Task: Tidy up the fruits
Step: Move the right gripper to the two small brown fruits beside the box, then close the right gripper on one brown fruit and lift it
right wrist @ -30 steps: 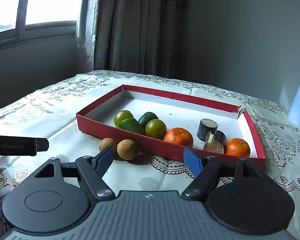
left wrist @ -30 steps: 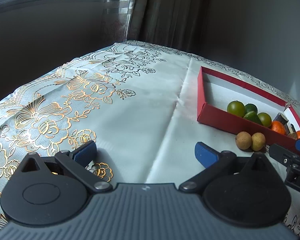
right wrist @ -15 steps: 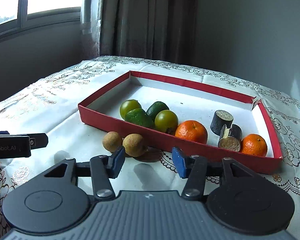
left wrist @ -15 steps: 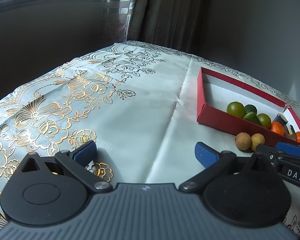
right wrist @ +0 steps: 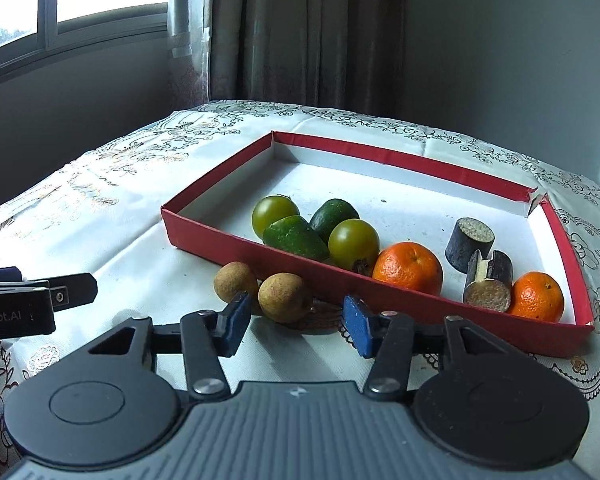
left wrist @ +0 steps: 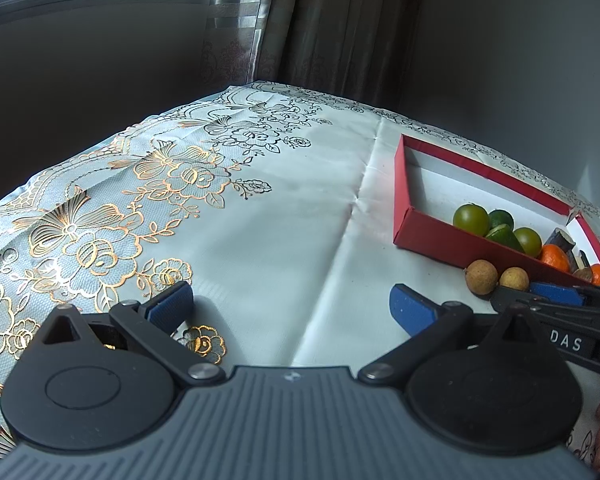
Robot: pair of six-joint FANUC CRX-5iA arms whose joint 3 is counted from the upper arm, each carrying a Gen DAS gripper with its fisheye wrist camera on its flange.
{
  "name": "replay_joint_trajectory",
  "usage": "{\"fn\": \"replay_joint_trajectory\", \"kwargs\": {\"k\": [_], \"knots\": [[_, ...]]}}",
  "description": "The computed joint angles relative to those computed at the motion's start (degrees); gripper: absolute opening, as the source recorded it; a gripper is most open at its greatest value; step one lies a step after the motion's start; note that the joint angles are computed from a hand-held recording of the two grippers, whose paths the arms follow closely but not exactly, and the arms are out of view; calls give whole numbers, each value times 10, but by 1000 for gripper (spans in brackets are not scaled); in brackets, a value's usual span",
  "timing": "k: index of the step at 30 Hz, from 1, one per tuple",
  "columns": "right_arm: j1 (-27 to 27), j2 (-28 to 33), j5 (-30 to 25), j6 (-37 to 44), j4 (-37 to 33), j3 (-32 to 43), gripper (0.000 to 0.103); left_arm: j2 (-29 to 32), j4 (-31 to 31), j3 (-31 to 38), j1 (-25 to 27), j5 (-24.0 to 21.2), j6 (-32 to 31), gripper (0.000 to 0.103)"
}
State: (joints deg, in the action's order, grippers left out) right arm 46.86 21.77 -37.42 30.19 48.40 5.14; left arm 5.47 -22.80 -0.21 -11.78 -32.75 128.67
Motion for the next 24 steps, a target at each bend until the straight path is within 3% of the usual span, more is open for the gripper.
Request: {"fn": "replay_joint_trajectory", "kwargs": {"k": [3, 11, 13, 24], "knots": [[-2, 4, 1, 8, -19, 11, 39, 0, 1, 0, 0, 1, 0, 103], [-2, 6, -1, 15, -27, 16, 38, 0, 0, 0, 0, 0, 0, 103], [-2, 5, 4, 21, -31, 16, 29, 1, -2, 2, -1, -4, 0, 103], [0, 7, 3, -1, -14, 13, 29, 34, -56, 60, -33, -87, -11, 103]]}}
